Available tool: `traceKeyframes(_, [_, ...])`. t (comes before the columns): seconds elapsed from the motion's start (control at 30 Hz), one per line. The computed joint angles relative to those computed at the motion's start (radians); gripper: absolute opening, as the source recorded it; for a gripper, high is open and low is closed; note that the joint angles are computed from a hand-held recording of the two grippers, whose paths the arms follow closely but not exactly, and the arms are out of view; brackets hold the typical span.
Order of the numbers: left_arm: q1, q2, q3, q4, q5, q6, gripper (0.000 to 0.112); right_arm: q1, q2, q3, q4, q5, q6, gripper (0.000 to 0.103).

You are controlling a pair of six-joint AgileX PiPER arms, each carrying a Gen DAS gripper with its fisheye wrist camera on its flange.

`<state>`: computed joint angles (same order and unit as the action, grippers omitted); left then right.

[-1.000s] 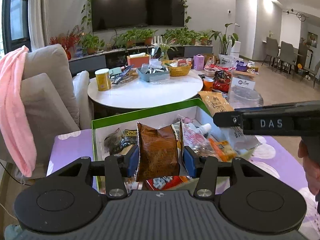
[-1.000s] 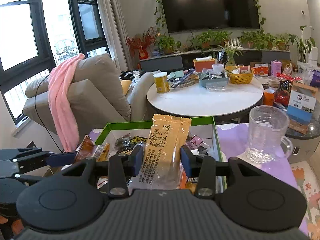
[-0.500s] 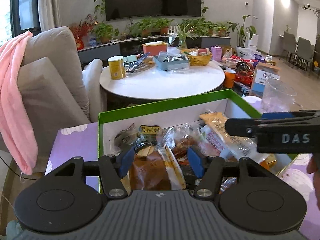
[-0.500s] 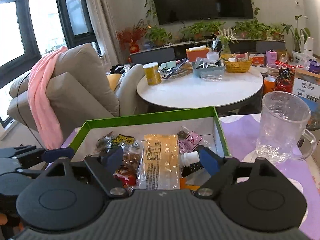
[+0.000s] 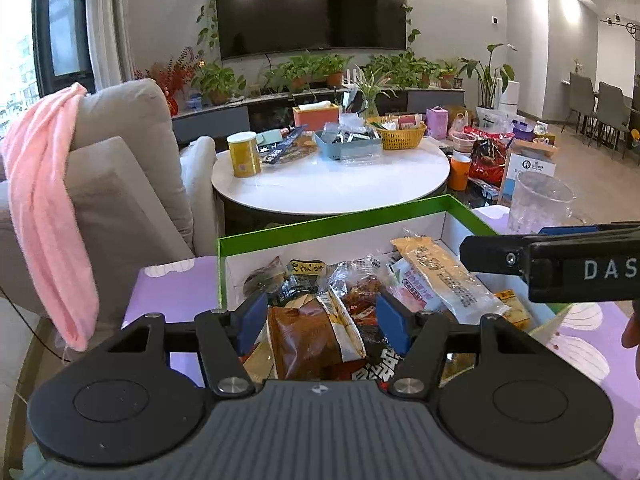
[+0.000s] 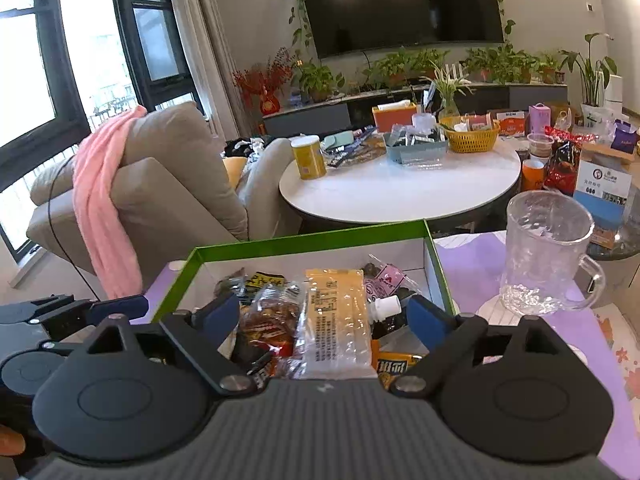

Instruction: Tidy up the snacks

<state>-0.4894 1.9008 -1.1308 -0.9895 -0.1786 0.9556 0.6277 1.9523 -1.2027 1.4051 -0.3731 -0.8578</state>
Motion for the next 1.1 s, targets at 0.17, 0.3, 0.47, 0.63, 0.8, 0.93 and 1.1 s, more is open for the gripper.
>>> traceKeyframes(0.17, [-0.055,-0.084,0.106,-0.075,-0.094,0.046,0.058,0.038,-0.061,0.057,-0.015,-0.023,0.032,0.095])
traceKeyframes(0.3, [-0.103,-0.151,0.185,-0.111,-0.149,0.047,0.058,0.078,-0.106,0.101,-0.023,-0.055,0.053,0.096])
traceKeyframes(0.47, [-0.159,-0.23,0.284,-0.13,-0.213,-0.001,0.058,0.139,-0.154,0.156,-0.033,-0.112,0.089,0.097])
traceKeyframes(0.63, [-0.241,-0.286,0.4,-0.149,-0.339,-0.072,0.058,0.189,-0.182,0.202,-0.029,-0.161,0.132,0.099])
traceKeyframes(0.8, [-0.298,-0.322,0.458,-0.242,-0.369,-0.017,0.057,0.225,-0.195,0.243,-0.022,-0.178,0.173,0.099])
traceKeyframes(0.93, [-0.34,-0.349,0.489,-0.296,-0.393,0.005,0.057,0.263,-0.214,0.273,-0.009,-0.206,0.181,0.099])
traceKeyframes(1.1, [-0.387,-0.389,0.517,-0.342,-0.423,0.025,0.057,0.309,-0.242,0.306,0.005,-0.253,0.17,0.099])
